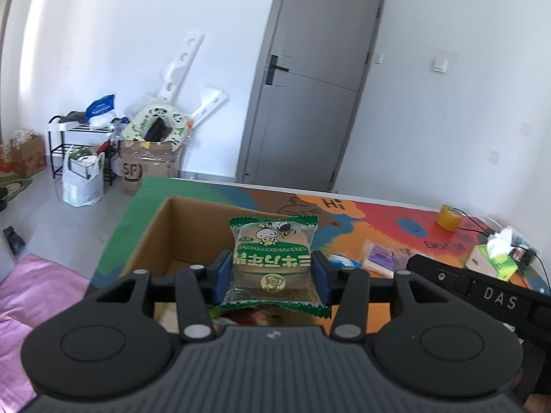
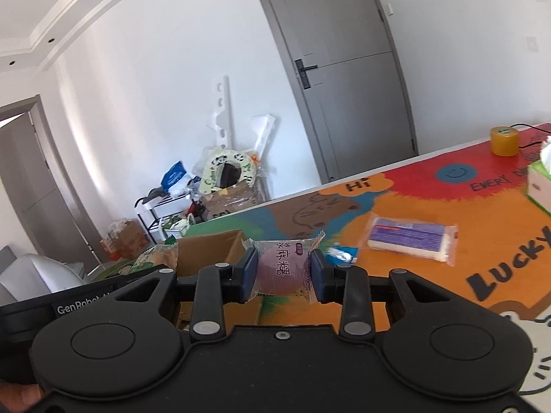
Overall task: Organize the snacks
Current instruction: 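Carry both pastry packs over the cardboard box and open both tools to drop them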
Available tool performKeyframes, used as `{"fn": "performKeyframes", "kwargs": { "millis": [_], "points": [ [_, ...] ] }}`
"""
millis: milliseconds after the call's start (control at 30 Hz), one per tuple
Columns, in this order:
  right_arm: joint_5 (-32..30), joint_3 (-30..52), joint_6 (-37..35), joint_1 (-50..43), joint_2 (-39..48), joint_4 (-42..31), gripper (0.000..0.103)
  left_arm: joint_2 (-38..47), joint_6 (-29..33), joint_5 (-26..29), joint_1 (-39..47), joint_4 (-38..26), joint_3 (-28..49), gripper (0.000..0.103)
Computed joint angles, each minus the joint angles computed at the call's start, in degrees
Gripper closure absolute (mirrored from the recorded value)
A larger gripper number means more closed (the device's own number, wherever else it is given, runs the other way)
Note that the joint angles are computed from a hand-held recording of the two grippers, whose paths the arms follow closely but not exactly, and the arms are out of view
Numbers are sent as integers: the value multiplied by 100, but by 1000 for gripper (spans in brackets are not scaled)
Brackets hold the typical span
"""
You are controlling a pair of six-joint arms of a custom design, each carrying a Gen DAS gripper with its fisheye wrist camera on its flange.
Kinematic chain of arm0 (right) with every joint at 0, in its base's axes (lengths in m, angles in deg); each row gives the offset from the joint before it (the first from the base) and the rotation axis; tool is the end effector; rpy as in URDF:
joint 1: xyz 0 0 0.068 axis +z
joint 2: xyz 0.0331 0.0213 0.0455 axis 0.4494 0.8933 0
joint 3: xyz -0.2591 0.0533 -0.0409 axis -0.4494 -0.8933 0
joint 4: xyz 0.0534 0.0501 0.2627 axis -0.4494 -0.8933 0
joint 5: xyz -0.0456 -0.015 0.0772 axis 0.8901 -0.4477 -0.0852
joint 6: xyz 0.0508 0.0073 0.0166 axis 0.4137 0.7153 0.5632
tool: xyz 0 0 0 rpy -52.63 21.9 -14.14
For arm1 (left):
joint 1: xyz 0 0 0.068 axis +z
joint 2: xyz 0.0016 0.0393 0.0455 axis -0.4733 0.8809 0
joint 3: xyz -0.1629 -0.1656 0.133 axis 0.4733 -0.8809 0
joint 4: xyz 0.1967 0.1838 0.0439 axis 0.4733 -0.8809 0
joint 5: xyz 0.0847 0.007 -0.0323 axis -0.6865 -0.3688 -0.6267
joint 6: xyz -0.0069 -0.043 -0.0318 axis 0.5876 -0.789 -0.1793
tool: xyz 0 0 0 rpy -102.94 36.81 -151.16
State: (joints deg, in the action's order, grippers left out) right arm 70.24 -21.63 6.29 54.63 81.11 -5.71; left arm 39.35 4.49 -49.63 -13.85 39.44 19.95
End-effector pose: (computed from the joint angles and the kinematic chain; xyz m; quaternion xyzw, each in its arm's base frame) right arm 0.2608 0.1279 0.2340 0.0649 0.8291 0.1577 0.5324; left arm 0.2784 0.0548 0.2573 0.0261 0.8542 -0.1317 0.5023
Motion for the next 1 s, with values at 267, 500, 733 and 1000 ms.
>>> {"fn": "performKeyframes", "kwargs": {
  "millis": [267, 500, 733, 1000],
  "points": [
    [-47, 444, -33, 256, 615, 130, 69, 563, 38, 34, 316, 8, 329, 55],
    [-81, 923, -102, 421, 1110, 127, 69, 995, -155, 242, 562, 194, 556, 49],
    [-196, 1394, -151, 527, 1550, 81, 69, 1206, -197, 228, 788, 173, 737, 48],
    [-411, 1881, -154, 646, 1975, -41, 69, 1396, -240, 287, 1083, 180, 924, 48]
  ]
}}
